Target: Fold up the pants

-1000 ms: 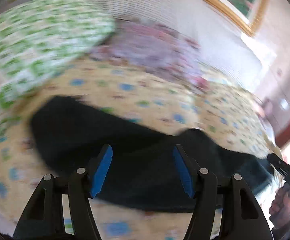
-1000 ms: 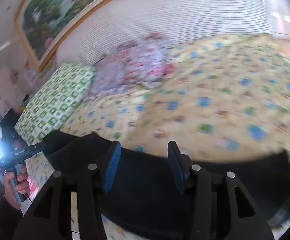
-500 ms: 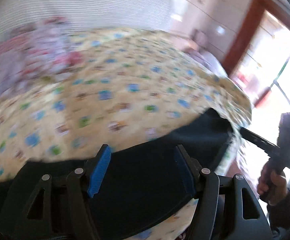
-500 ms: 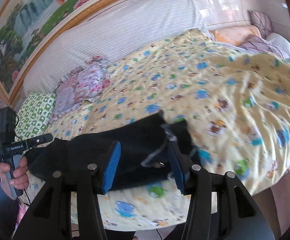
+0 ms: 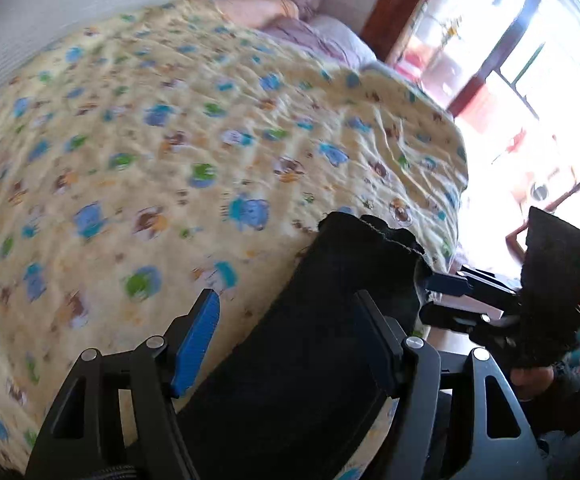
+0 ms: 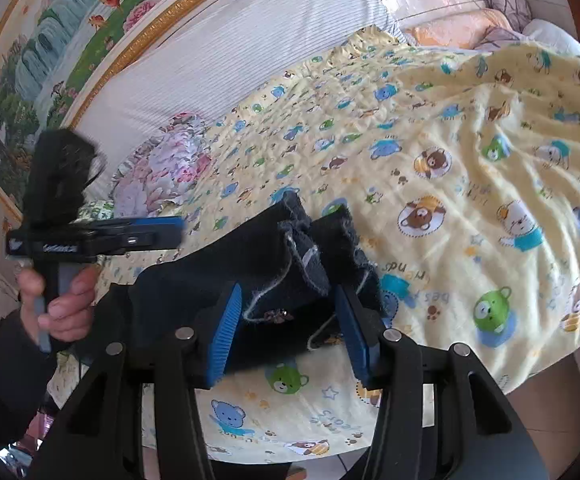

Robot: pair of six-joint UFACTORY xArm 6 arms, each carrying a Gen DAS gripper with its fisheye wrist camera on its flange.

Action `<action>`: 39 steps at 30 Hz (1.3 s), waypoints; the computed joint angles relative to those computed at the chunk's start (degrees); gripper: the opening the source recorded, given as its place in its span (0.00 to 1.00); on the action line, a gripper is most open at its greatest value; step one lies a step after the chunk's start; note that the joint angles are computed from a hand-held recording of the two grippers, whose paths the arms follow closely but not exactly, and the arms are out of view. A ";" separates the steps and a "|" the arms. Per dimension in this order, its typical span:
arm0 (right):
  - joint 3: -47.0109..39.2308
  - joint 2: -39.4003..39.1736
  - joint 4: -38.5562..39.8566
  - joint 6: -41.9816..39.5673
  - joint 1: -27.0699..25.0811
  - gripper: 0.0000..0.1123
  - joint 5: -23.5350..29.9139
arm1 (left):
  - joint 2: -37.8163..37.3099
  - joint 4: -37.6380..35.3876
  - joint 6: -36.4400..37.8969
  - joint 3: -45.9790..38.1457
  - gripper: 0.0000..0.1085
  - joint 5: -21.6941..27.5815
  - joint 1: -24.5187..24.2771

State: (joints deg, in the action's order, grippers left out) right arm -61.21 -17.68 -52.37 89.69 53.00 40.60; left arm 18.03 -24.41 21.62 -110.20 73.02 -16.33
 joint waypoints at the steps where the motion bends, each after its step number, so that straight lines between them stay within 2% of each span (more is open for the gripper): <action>1: 0.36 -0.09 -0.18 0.14 -0.19 0.37 -0.84 | 1.19 0.15 0.44 -1.52 0.63 1.01 -0.45; 4: 1.20 -0.34 -0.92 0.99 -0.59 0.30 -2.90 | 5.39 1.18 1.17 -6.94 0.59 3.66 -2.11; 6: 2.52 -1.00 -1.66 2.37 -1.57 0.27 -5.99 | 7.57 0.95 1.73 -9.93 0.50 5.66 -2.92; 7: 3.10 -1.27 -1.99 3.37 -2.02 0.26 -7.14 | 8.32 0.92 2.15 -11.03 0.37 6.45 -3.25; 9: 4.50 -1.94 -2.38 5.49 -3.20 0.23 -9.82 | 8.56 1.94 2.90 -11.32 0.23 6.10 -4.11; 10: 5.27 -2.33 -3.06 6.92 -3.78 0.12 -11.18 | 8.24 2.66 3.45 -10.85 0.12 5.19 -4.52; 11: 5.75 -2.57 -3.80 7.97 -4.18 0.06 -12.13 | 7.59 3.39 4.05 -10.00 0.07 4.13 -4.88; 14: 6.88 -3.59 -7.68 11.89 -4.56 0.05 -13.94 | 6.89 3.15 5.30 -10.18 0.05 3.39 -5.29; 19: 7.14 -6.06 -13.09 16.32 -2.09 0.05 -11.29 | 7.96 2.11 8.26 -14.56 0.04 5.15 -6.81; 23: 8.18 -7.77 -11.01 15.56 -0.38 0.05 -7.41 | 11.04 6.27 7.70 -17.15 0.05 6.44 -8.49; 25: 9.17 -8.06 -9.31 15.63 -0.36 0.05 -6.11 | 13.88 6.94 6.09 -20.56 0.06 8.58 -8.47; 27: 10.02 -8.04 -7.00 14.93 -0.84 0.05 -6.10 | 13.62 7.69 6.14 -20.22 0.10 8.05 -8.72; 30: 9.03 -7.67 -7.35 13.64 1.25 0.05 -1.84 | 12.84 8.77 7.90 -20.31 0.15 7.97 -9.11; 31: 8.50 -7.44 -7.42 12.92 1.97 0.05 -0.49 | 12.53 9.42 8.06 -20.16 0.24 7.92 -9.27; 32: 8.27 -7.39 -7.58 12.51 2.37 0.05 0.20 | 12.87 9.96 8.13 -21.00 0.38 8.53 -9.27; 34: 8.43 -7.68 -7.86 12.70 2.63 0.05 0.68 | 13.48 10.95 7.80 -22.03 0.49 8.89 -9.02; 39: 9.67 -8.20 -6.84 14.64 1.14 0.10 -2.05 | 15.22 10.75 7.55 -23.16 0.49 11.04 -8.61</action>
